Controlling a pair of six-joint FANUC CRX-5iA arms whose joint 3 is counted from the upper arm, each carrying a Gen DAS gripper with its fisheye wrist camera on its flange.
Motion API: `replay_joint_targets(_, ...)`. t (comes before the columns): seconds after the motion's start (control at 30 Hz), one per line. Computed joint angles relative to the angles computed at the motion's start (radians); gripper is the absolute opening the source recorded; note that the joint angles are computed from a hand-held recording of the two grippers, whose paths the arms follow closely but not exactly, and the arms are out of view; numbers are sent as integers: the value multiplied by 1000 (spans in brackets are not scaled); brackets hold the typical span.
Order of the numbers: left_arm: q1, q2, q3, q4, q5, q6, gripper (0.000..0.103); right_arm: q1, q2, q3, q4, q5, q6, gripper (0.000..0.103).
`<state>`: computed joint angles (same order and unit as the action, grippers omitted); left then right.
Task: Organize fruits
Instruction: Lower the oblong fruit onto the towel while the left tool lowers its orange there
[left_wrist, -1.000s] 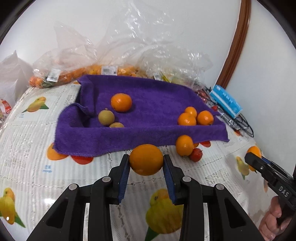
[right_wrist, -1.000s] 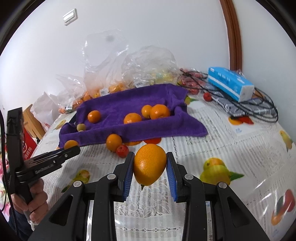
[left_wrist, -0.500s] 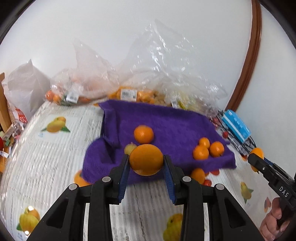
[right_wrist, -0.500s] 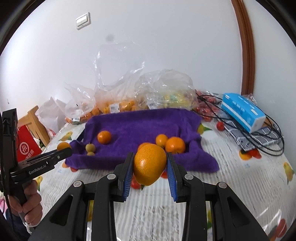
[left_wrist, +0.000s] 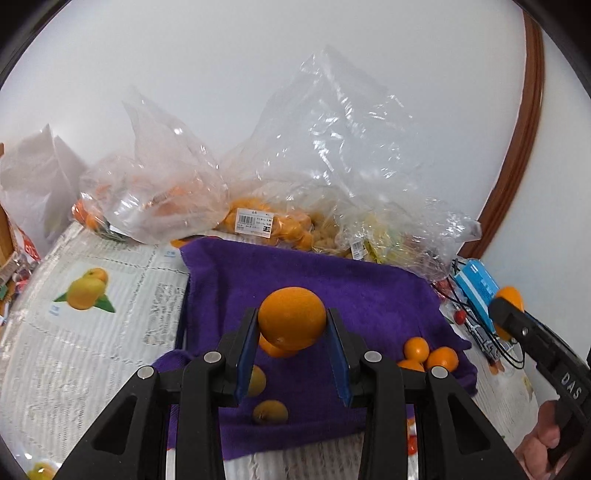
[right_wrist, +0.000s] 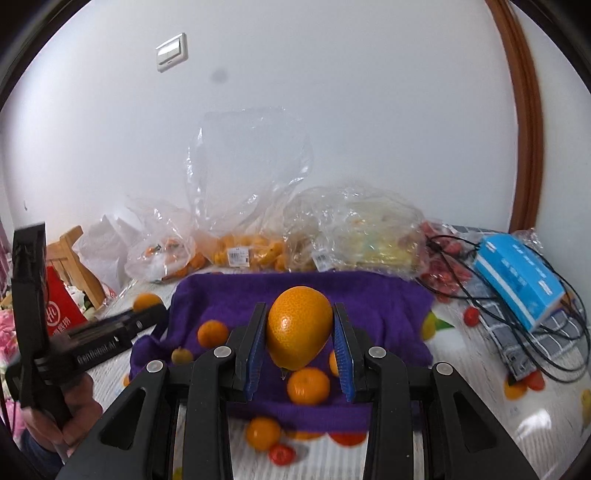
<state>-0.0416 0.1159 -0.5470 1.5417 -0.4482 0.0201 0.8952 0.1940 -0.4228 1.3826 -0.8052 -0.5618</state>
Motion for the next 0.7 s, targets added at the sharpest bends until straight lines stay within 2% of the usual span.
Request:
replay_joint_targets(0.17,-34,36,-12,140,40,-86,34,-59,38,10,24,76,-6,34)
replay_joint_targets(0.23,-55,38,-20,201,80,-144,34,-74,52,-2,38,97,-36,34)
replay_joint_targets(0.3,-34,51,-8,147,58,-80,34,-65,65,11,-43,89,4,34)
replay_joint_targets(0.37,-9,63,2,108,5,-34,34,-78,59,-7,-29,120,-15,34)
replay_joint_targets(0.5,-36,64,-3,148,49,-82,34,-84,66,-7,-41,118,-20,34)
replay_joint_targets(0.57,-50,69,-3,171,68,-106,34,-96,69,-14,-27,147,-40,34)
replay_joint_targets(0.7,-28,80,9,92,36,-42,34,-122,79,-19,9,202,-85,34)
